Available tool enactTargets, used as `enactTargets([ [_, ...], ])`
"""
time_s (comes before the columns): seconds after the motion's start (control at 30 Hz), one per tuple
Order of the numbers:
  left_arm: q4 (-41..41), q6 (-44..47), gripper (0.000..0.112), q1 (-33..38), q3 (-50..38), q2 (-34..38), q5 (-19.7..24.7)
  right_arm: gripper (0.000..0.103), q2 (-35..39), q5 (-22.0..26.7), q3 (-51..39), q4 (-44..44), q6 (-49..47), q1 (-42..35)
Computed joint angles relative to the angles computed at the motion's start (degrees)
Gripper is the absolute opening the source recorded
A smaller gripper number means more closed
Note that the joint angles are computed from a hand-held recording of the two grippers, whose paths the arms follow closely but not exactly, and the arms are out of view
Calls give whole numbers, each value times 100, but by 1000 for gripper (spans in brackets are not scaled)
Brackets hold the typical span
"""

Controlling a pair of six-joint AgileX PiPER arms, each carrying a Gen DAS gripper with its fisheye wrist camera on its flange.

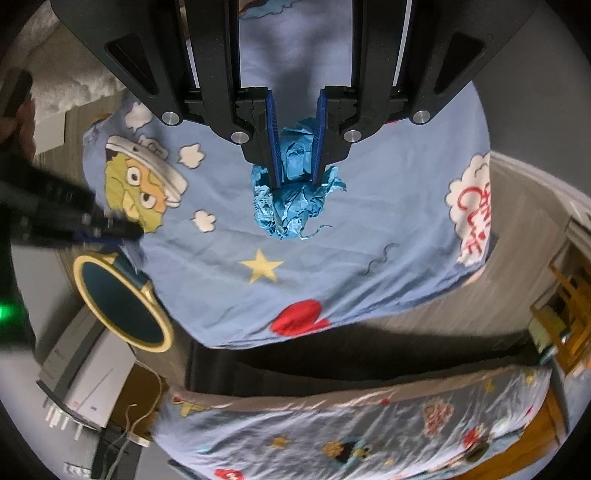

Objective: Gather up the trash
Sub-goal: 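Carry the blue paper and white sachet over the bin and open both grippers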

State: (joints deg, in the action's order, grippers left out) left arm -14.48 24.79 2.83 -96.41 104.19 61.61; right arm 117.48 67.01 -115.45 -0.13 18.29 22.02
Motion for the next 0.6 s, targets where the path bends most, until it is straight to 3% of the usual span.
enactTargets([
  [0.3,123,49,17,-609,12,-122,-127,16,-387,-313,-530,260,-171,-738],
  [0.43,31,-1,17,-886,-347,9,21,16,-519,-375,-824,437,-477,-1373],
  [0.6,-48,-196,17,-1403,-1451,608,442,16,-290,-266,-1206,720,-585,-2230],
])
